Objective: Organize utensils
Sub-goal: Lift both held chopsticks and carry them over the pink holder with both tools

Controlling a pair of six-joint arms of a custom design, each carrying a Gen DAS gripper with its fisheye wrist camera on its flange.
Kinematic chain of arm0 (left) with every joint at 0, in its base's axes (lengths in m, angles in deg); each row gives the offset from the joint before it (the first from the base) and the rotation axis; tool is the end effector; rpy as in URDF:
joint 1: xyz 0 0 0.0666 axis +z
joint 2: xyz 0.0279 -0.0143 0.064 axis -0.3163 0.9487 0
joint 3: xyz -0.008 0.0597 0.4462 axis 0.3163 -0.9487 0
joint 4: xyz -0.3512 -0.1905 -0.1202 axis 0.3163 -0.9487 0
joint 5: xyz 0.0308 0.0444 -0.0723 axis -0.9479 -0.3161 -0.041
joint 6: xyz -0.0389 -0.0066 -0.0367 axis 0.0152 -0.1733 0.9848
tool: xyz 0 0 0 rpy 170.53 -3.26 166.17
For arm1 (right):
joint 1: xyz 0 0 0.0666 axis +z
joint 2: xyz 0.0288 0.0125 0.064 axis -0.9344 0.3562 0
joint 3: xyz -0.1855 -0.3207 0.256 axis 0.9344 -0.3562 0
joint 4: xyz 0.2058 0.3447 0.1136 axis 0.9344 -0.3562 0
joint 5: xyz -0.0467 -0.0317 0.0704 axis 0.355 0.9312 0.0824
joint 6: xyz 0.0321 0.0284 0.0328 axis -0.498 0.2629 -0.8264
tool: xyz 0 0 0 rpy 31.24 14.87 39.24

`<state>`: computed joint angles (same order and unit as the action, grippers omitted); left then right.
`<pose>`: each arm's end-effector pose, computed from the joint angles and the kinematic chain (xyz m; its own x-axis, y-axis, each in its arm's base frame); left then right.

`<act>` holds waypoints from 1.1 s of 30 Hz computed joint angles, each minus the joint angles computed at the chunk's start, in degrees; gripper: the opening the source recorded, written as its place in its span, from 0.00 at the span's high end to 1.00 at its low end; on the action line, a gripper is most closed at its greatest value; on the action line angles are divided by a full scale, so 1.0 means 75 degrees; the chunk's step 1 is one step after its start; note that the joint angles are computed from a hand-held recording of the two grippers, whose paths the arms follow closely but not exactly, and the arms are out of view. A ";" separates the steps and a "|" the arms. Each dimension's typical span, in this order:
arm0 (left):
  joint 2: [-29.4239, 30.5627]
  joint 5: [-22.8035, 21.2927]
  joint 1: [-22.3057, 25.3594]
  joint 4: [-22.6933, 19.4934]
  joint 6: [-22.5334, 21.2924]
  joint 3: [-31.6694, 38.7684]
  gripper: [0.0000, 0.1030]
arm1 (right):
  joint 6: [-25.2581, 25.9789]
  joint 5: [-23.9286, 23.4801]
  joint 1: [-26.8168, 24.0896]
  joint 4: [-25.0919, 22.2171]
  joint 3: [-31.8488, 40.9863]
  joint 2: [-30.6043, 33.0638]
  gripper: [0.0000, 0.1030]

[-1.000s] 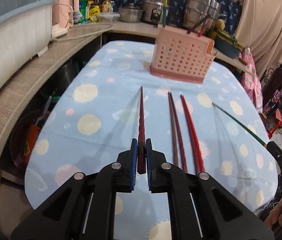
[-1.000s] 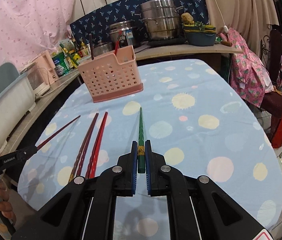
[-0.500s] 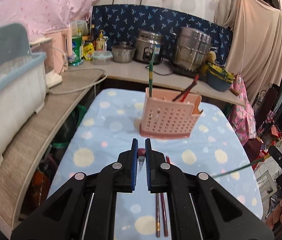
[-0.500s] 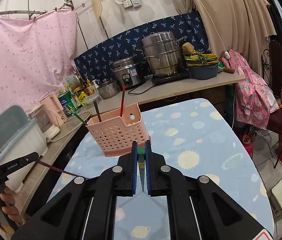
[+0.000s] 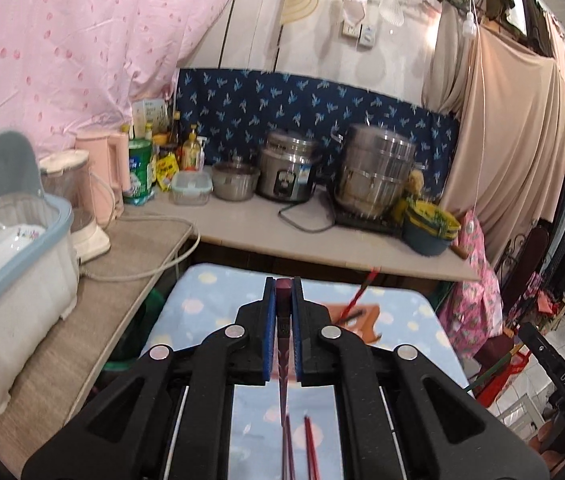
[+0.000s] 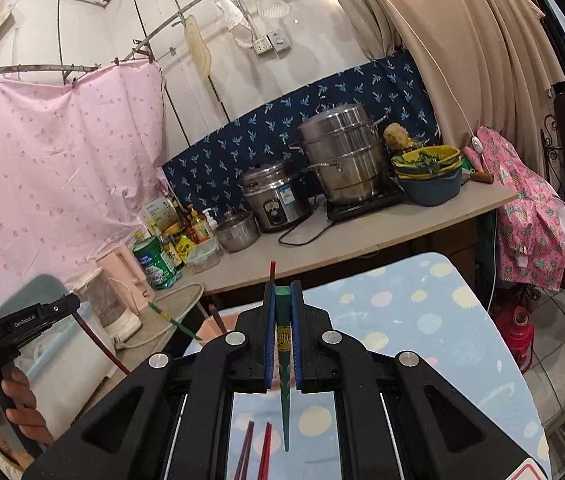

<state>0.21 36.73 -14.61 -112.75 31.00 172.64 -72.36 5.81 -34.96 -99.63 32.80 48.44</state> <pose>0.5339 0.0191 0.5943 -0.4573 -0.0036 -0.8893 0.3545 0.9164 -0.1860 0.4078 0.2487 0.5411 -0.1939 0.4253 -0.8841 0.2256 0.8963 0.3817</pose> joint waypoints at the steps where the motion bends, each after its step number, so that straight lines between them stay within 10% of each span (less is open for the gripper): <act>1: 0.0056 -0.0019 -0.0034 0.0040 0.0092 0.0118 0.93 | 0.0093 -0.0030 -0.0060 0.0080 0.0125 0.0054 0.94; 13: 0.1112 -0.0807 -0.0555 0.0521 0.0744 0.1729 0.93 | 0.0823 -0.0749 -0.0882 0.0812 0.1495 0.0916 0.94; 33: 0.2173 -0.1297 -0.0850 0.0085 0.0370 0.2268 0.93 | 0.0567 -0.1783 -0.1410 -0.0015 0.2587 0.2581 0.93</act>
<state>16.51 27.01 -20.98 -112.12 33.77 189.65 -68.10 -7.56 -45.53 -99.74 52.21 67.80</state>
